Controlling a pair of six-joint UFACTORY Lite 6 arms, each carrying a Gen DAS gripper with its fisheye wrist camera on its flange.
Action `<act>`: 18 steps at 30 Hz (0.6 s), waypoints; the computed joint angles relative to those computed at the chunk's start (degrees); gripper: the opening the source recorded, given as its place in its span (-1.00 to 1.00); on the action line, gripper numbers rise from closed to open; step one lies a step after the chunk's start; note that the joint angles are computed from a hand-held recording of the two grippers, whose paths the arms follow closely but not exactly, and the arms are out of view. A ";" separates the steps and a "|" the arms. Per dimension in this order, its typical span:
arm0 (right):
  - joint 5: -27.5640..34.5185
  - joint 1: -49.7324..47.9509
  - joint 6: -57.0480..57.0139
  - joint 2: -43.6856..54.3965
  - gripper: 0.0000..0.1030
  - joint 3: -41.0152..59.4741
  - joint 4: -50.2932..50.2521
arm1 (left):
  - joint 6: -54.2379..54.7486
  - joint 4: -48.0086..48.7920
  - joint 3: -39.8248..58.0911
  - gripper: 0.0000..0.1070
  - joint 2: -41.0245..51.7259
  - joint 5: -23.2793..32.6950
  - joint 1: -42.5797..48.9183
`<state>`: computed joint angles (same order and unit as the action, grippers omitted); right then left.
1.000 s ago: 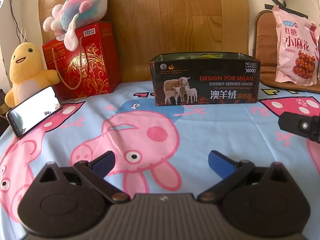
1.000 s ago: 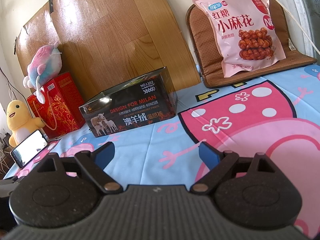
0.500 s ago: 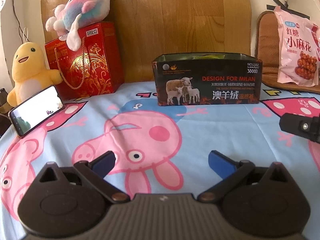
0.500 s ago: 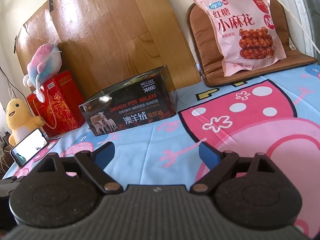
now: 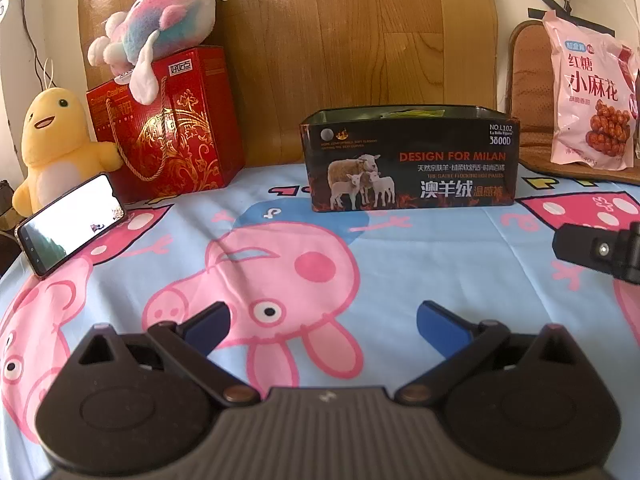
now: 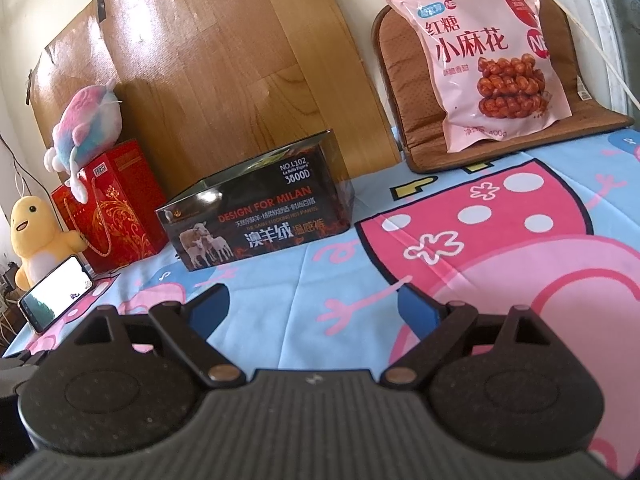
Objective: Organize snacks
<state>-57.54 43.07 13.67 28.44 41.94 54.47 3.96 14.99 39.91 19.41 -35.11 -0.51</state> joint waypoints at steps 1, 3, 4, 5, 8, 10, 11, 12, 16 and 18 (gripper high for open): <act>0.00 0.00 0.00 0.00 0.81 0.00 0.00 | 0.10 -0.15 0.07 0.92 0.05 0.03 -0.04; -0.10 0.01 0.08 0.00 0.81 -0.01 0.00 | 0.32 -0.46 0.25 0.92 0.17 0.36 -0.17; -0.10 0.01 0.08 0.00 0.81 -0.01 0.00 | 0.40 -0.58 0.37 0.92 0.23 0.57 -0.26; -0.10 0.00 0.11 0.01 0.81 0.02 -0.01 | 0.47 -0.75 0.49 0.92 0.28 0.78 -0.34; -0.21 -0.04 0.27 -0.05 0.81 -0.13 -0.23 | 0.47 -1.07 0.70 0.92 0.42 1.10 -0.34; -0.29 -0.01 0.40 -0.11 0.81 -0.23 -0.31 | 0.27 -1.03 0.92 0.92 0.54 1.46 -0.36; -0.29 -0.01 0.40 -0.11 0.81 -0.23 -0.31 | 0.22 -0.98 0.93 0.92 0.54 1.54 -0.32; -0.28 0.01 0.36 -0.12 0.81 -0.22 -0.28 | 0.22 -0.98 0.93 0.92 0.54 1.54 -0.32; -0.31 0.16 0.31 -0.06 0.81 -0.13 0.01 | 0.69 -1.18 0.82 0.92 0.51 1.48 -0.46; -0.34 0.12 0.37 -0.07 0.81 -0.20 -0.08 | 0.65 -0.94 0.70 0.92 0.45 1.39 -0.45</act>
<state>-57.87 43.19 14.05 28.37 41.74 54.39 4.62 14.04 40.62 19.86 -33.71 -0.96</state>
